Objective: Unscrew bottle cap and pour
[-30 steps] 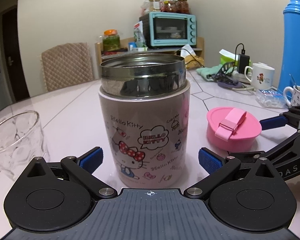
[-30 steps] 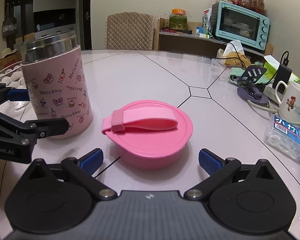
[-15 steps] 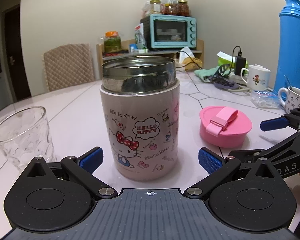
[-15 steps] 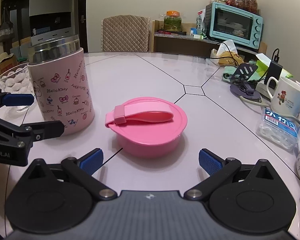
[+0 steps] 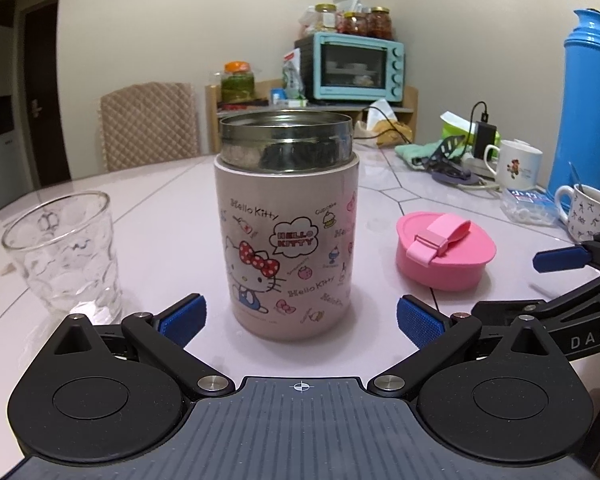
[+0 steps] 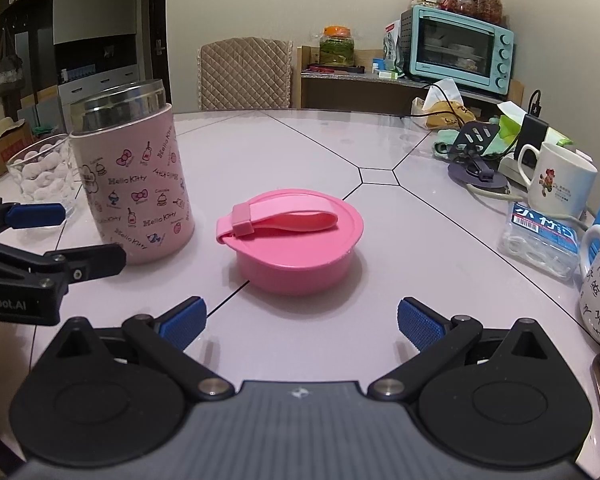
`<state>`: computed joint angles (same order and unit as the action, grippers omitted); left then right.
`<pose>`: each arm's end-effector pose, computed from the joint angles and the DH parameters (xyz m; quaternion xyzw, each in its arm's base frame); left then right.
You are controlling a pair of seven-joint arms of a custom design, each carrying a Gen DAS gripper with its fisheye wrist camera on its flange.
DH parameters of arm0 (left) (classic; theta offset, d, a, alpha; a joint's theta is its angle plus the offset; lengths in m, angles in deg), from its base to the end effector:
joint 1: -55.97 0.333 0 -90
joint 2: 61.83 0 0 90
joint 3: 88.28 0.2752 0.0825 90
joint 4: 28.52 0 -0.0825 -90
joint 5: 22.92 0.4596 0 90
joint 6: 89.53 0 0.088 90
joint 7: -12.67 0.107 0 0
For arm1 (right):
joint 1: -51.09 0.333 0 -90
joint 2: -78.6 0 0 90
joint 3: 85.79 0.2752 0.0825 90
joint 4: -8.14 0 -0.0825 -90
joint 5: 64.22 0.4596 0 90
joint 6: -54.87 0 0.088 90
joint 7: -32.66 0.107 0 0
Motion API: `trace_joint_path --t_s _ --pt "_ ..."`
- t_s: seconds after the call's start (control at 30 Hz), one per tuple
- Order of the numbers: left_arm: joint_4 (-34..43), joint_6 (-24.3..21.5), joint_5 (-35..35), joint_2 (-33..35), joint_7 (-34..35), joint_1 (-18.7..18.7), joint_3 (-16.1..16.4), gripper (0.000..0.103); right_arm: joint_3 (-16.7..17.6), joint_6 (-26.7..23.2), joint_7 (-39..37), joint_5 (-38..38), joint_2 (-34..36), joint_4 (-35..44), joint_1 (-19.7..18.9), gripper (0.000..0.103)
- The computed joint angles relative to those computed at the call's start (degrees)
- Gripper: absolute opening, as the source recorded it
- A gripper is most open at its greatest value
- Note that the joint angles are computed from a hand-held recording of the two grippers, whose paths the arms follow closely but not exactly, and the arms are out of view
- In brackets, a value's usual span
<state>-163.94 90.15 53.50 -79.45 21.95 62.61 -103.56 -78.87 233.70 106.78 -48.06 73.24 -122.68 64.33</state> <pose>0.5280 -0.1680 0.4342 -0.5735 0.6391 -0.3750 0.3494 0.5854 0.1902 0.4191 -0.7334 0.5103 -0.2583 0.3674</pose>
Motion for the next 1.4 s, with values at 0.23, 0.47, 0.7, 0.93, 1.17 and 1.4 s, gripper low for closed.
trace_joint_path --t_s 0.23,0.47,0.7,0.93,1.17,1.4 --pt "-2.1 -0.5 0.3 -2.5 -2.3 0.2 -0.7 0.103 -2.4 0.3 -7.5 9.2 -2.1 -1.6 3.5 0.103" --pt "-3.9 0.0 0.0 -4.9 -3.6 0.8 -1.8 0.103 -3.3 0.7 -12.1 15.1 -4.8 -3.8 5.1 0.103" --pt "-7.0 -0.6 -3.6 -8.0 -2.5 0.5 -2.6 0.103 -3.6 1.1 -14.7 19.0 -7.3 -6.1 6.0 0.103" --pt "-10.5 -1.1 -9.4 -11.2 0.7 -0.1 -3.2 0.103 -3.9 1.2 -16.1 21.2 -10.1 -8.9 6.9 0.103" --pt "-13.1 -2.0 -14.4 -13.5 3.7 -0.2 -4.5 0.103 -3.5 1.5 -15.7 21.6 -12.7 -11.7 6.8 0.103" --pt "-14.9 -1.5 -16.5 -15.7 3.8 0.9 -6.7 0.103 -4.7 1.9 -16.0 22.5 -15.0 -14.1 8.3 0.103"
